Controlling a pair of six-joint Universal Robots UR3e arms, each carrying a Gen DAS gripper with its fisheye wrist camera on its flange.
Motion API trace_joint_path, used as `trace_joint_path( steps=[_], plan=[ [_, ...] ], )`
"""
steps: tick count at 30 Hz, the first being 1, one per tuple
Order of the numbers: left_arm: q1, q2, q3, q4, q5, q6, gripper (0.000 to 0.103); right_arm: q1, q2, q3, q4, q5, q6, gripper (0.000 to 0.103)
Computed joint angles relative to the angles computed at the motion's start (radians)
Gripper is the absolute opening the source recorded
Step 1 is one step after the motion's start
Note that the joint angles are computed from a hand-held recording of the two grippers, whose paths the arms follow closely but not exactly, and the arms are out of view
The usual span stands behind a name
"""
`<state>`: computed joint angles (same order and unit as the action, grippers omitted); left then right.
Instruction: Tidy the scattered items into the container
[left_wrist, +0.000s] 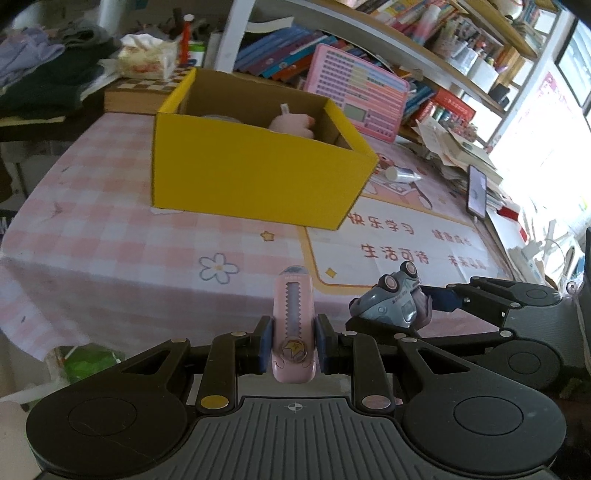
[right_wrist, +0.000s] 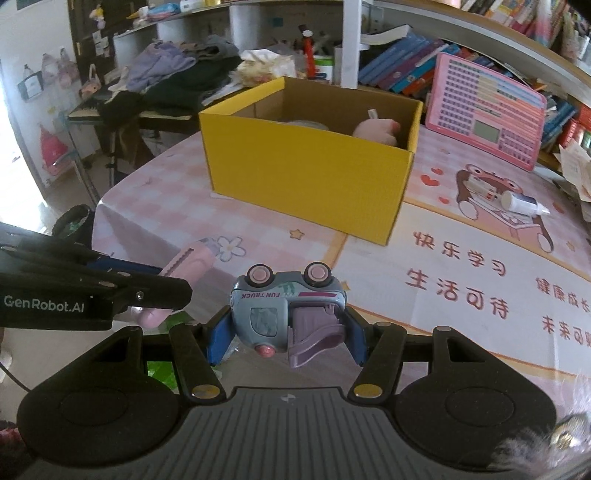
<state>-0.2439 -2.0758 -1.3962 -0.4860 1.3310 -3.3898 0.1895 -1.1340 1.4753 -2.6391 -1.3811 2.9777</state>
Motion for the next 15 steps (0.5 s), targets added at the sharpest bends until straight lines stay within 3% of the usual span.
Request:
trace_joint_path(
  steps=[8,15],
  plan=[
    [0.019,0.002,0.011,-0.001,0.043,-0.019,0.023,0.008,0.098,-0.153,0.056,0.054,-0.05,0.059],
    [0.027,-0.056,0.129,-0.031,0.085,-0.03,0.023,-0.008,0.205,-0.327,0.089,0.111,-0.094,0.059]
  ],
)
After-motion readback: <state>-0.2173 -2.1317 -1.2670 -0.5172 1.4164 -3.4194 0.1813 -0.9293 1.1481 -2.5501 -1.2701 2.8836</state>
